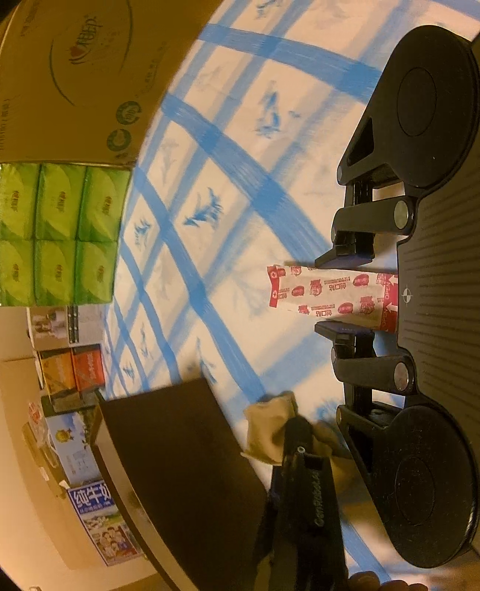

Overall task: Organize soft objects
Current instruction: 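Lift the sock with the left tool while the right tool lifts the wipes packet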

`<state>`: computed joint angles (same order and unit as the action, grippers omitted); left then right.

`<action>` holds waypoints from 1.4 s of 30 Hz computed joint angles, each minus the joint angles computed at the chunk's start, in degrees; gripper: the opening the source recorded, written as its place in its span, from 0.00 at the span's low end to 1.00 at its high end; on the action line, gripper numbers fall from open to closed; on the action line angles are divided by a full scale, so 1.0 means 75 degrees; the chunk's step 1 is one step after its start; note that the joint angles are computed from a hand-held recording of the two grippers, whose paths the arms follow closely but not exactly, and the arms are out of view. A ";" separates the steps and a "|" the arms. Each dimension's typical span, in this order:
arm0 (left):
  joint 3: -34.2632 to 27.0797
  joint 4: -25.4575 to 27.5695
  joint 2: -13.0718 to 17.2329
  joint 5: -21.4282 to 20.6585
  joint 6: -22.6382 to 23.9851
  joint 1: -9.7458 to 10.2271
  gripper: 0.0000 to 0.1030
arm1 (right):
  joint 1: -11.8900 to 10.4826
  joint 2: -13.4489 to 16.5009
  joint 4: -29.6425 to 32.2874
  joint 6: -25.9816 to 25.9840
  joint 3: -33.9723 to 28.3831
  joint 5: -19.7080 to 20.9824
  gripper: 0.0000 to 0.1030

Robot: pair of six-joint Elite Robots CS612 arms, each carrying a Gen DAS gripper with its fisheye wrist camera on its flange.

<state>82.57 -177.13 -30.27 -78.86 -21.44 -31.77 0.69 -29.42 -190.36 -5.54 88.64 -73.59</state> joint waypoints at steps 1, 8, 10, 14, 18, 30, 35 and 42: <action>0.0190 -0.0017 -0.0102 -0.0016 -0.0113 -0.0019 0.18 | -0.0010 -0.0071 -0.0005 0.0005 0.0132 0.0090 0.29; 0.1489 -0.0184 -0.0779 0.0038 -0.0889 -0.0250 0.18 | 0.0003 -0.0517 -0.0006 -0.0414 0.0964 0.0548 0.29; 0.1803 -0.0228 -0.0944 0.0059 -0.1045 -0.0332 0.20 | 0.0008 -0.0637 0.0011 -0.0574 0.1206 0.0679 0.29; 0.2137 -0.0169 -0.1126 0.0083 -0.1300 -0.0434 0.31 | 0.0013 -0.0845 0.0092 -0.0784 0.1600 0.0875 0.29; 0.2225 -0.0274 -0.1138 0.0133 -0.1469 -0.0460 0.32 | 0.0033 -0.0973 0.0110 -0.0906 0.1831 0.0952 0.29; 0.2675 -0.0538 -0.1535 0.0495 -0.1441 -0.0598 0.05 | 0.0010 -0.1303 -0.0236 -0.0808 0.2265 0.1106 0.29; 0.3044 -0.0943 -0.1804 0.0748 -0.1545 -0.0691 0.05 | 0.0010 -0.1458 -0.0503 -0.0712 0.2420 0.1273 0.29; 0.3522 -0.1411 -0.2234 0.1260 -0.1713 -0.0814 0.05 | 0.0011 -0.1659 -0.0898 -0.0645 0.2636 0.1589 0.29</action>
<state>108.98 -187.72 -47.02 -69.41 -34.29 -37.87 0.77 -41.86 -197.10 -10.38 108.41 -61.67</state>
